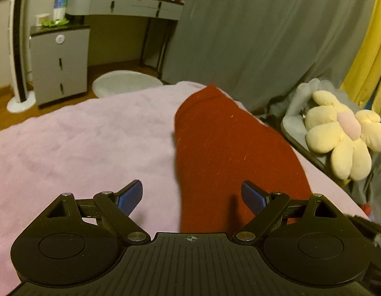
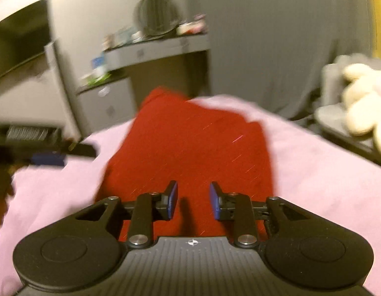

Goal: Fold small clothes

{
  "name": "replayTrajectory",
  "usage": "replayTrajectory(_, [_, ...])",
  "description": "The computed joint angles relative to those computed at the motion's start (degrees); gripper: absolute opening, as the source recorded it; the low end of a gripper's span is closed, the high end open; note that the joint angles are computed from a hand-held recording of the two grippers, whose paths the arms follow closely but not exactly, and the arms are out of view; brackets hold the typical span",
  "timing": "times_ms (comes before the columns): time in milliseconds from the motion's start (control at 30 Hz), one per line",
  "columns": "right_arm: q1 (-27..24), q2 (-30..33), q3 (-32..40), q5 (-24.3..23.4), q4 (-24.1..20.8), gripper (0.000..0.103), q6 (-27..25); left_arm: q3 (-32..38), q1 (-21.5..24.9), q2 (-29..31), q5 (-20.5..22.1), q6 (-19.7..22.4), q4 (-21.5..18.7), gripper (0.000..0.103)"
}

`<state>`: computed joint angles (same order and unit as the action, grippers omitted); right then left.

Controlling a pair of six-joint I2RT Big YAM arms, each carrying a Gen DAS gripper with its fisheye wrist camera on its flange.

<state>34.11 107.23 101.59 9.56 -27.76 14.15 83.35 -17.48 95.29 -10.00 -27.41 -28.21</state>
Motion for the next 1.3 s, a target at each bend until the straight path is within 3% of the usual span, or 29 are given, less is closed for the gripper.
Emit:
replayTrajectory(133, [-1.8, 5.1, 7.1, 0.6, -3.9, 0.026, 0.0, 8.9, -0.4, 7.0, -2.3, 0.4, -5.1, 0.086])
replayTrajectory(267, [-2.8, 9.0, 12.5, -0.4, -6.5, 0.026, -1.2, 15.2, -1.2, 12.3, -6.1, 3.1, -7.2, 0.092])
replayTrajectory(400, [-3.5, 15.4, 21.7, 1.4, -14.8, 0.025, 0.6, 20.7, -1.9, 16.9, -8.6, 6.9, -9.3, 0.098])
replayTrajectory(467, [-3.9, 16.0, 20.9, 1.8, -13.4, 0.027, 0.4, 22.2, -2.2, 18.6, -9.4, 8.2, -9.3, 0.099])
replayTrajectory(600, [-4.9, 17.4, 22.5, 0.7, -14.4, 0.042, 2.4, 25.1, -2.1, 21.0, -9.5, 6.9, -11.3, 0.102])
replayTrajectory(667, [-5.2, 17.3, 22.8, 1.5, -15.6, 0.063, 4.1, 24.4, -2.0, 20.5, -9.1, 6.0, -11.2, 0.103])
replayTrajectory(733, [-5.7, 15.5, 19.9, -0.6, -13.7, 0.065, 6.0, 21.8, -1.9, 18.8, -8.2, 6.2, -9.6, 0.103])
replayTrajectory(800, [-6.7, 11.7, 14.1, -5.8, -10.3, 0.067, 8.7, 17.0, -1.3, 15.3, -5.2, 6.1, -6.5, 0.103])
replayTrajectory(900, [-9.5, 5.5, 2.9, -17.5, -2.7, 0.079, 15.6, 7.6, 1.3, 8.9, 3.7, 4.5, -0.6, 0.103])
replayTrajectory(933, [-10.7, 4.3, 0.2, -22.8, -0.4, 0.081, 18.1, 4.4, 2.4, 6.9, 7.2, 2.9, 1.8, 0.102])
replayTrajectory(1033, [-12.9, 3.6, -4.1, -32.3, 4.1, 0.083, 25.2, 0.2, 5.5, 5.0, 18.5, -2.8, 5.2, 0.102])
replayTrajectory(1133, [-13.5, 5.3, -4.5, -36.6, 6.4, 0.087, 29.6, -0.2, 7.4, 6.5, 27.4, -8.5, 6.8, 0.102])
replayTrajectory(1233, [-13.4, 6.6, -3.7, -38.1, 9.1, 0.088, 31.7, -0.5, 8.5, 8.3, 31.9, -14.3, 10.9, 0.095])
replayTrajectory(1267, [-13.3, 7.2, -3.0, -38.7, 9.0, 0.083, 31.8, -0.2, 8.7, 9.1, 32.8, -15.8, 12.1, 0.086])
replayTrajectory(1300, [-13.2, 7.9, -1.9, -39.2, 8.4, 0.080, 31.5, 0.3, 8.8, 9.7, 32.9, -16.9, 12.3, 0.085])
